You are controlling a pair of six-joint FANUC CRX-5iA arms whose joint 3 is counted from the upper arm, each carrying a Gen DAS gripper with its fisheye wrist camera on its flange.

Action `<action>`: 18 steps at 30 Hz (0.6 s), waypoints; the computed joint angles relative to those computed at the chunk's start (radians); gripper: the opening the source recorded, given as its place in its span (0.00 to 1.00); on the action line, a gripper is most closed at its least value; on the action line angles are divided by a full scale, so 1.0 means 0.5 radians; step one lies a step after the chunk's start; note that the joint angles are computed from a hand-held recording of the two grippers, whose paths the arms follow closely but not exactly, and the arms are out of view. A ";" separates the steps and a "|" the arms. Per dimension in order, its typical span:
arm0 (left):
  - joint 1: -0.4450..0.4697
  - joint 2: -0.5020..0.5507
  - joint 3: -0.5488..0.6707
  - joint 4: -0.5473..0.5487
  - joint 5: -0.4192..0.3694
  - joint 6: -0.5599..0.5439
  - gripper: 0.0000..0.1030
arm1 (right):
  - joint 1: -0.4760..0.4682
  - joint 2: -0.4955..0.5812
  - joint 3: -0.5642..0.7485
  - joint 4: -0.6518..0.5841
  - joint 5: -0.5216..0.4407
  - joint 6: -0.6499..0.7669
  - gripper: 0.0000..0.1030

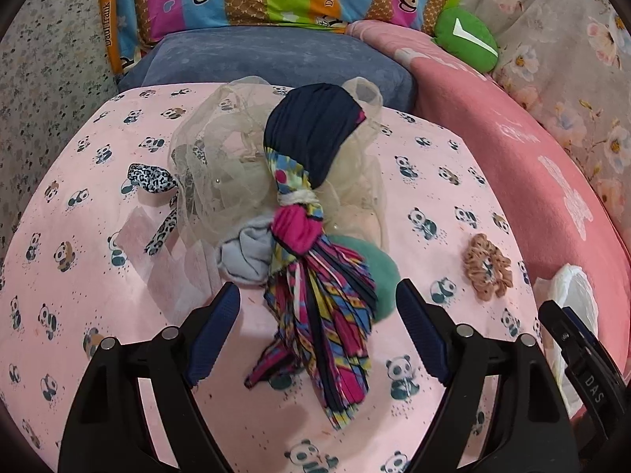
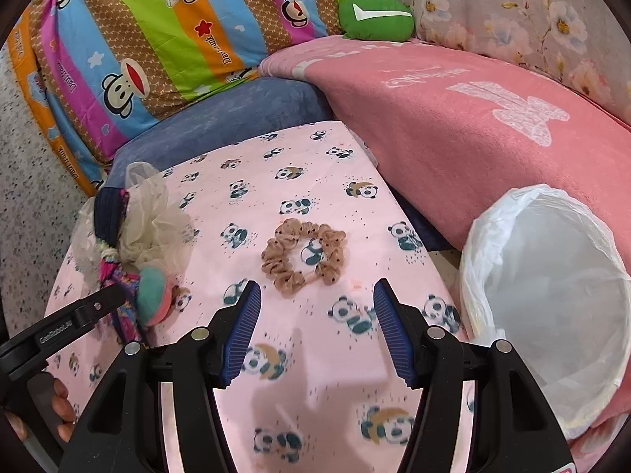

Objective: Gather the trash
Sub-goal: 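Grasp the knotted multicolour scarf with the left tool while the right tool grasps the tan scrunchie, then carry the scarf and tan scrunchie in both tools over the bin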

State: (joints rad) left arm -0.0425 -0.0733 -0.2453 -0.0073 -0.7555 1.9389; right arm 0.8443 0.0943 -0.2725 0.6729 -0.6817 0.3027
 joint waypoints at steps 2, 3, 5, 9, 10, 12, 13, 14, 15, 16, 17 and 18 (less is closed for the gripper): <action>0.022 0.020 -0.001 0.037 0.024 -0.037 0.72 | -0.024 0.054 0.045 0.001 -0.004 0.013 0.56; 0.035 0.031 -0.002 0.062 0.037 -0.065 0.71 | -0.036 0.085 0.071 0.007 -0.012 0.016 0.56; 0.054 0.056 0.005 0.093 0.048 -0.095 0.67 | -0.063 0.143 0.124 0.001 -0.024 0.041 0.56; 0.083 0.104 0.016 0.148 0.060 -0.135 0.55 | -0.102 0.248 0.227 -0.056 -0.041 0.120 0.56; 0.088 0.109 0.015 0.158 0.067 -0.145 0.48 | -0.109 0.278 0.257 -0.081 -0.048 0.149 0.56; 0.098 0.114 0.006 0.187 0.076 -0.177 0.36 | -0.119 0.321 0.299 -0.123 -0.061 0.193 0.53; 0.107 0.115 -0.003 0.218 0.078 -0.209 0.28 | -0.123 0.337 0.314 -0.145 -0.060 0.212 0.53; 0.117 0.115 -0.014 0.256 0.081 -0.241 0.22 | -0.128 0.354 0.332 -0.172 -0.063 0.236 0.48; 0.123 0.111 -0.024 0.284 0.085 -0.263 0.21 | -0.130 0.368 0.347 -0.200 -0.064 0.259 0.41; 0.123 0.107 -0.029 0.295 0.090 -0.273 0.17 | -0.134 0.377 0.359 -0.230 -0.063 0.285 0.37; 0.118 0.101 -0.027 0.283 0.088 -0.266 0.14 | -0.137 0.387 0.373 -0.272 -0.064 0.319 0.30; 0.110 0.091 -0.028 0.274 0.092 -0.261 0.14 | -0.139 0.392 0.380 -0.307 -0.064 0.347 0.22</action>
State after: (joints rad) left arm 0.0124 -0.0279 -0.2592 0.1298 -0.7093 1.8083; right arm 0.7748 0.2903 -0.0824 0.5193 -0.7138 0.4761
